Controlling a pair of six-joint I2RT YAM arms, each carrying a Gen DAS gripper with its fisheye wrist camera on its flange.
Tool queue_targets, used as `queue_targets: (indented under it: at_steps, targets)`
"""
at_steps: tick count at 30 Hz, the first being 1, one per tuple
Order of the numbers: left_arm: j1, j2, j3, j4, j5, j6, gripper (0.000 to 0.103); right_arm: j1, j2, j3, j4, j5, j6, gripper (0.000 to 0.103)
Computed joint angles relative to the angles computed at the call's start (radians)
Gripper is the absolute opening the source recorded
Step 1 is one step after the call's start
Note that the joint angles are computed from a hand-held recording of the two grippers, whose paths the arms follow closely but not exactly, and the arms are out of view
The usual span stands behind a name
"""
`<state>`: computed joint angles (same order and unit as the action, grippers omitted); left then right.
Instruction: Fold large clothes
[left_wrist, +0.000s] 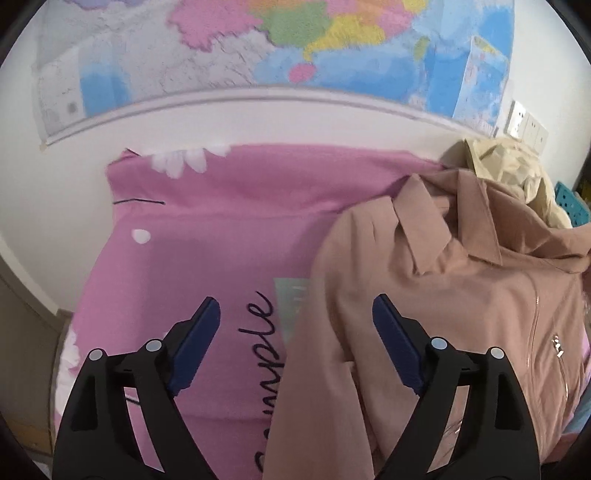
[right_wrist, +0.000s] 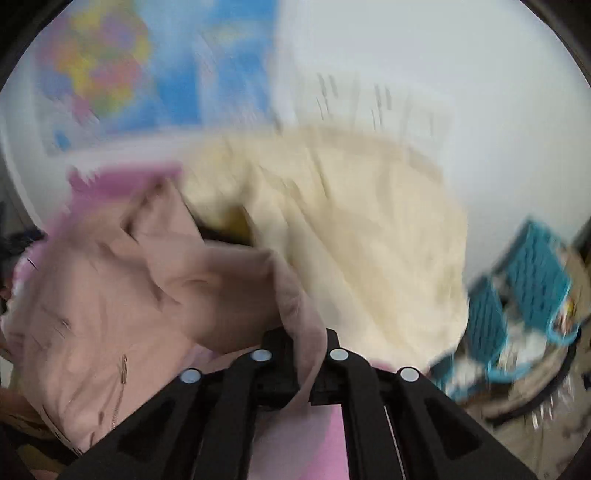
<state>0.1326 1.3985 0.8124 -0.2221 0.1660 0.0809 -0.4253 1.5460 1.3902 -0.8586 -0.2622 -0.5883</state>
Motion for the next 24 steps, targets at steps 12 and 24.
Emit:
queue_targets:
  at_steps: [12, 24]
  targets:
    - [-0.075, 0.356, 0.355, -0.035, -0.05, 0.076, 0.09, 0.33, -0.186, -0.267, 0.263, 0.015, 0.065, 0.074]
    - [-0.093, 0.861, 0.981, -0.511, 0.18, 0.149, 0.097, 0.664, 0.417, 0.028, 0.424, 0.312, 0.197, 0.013]
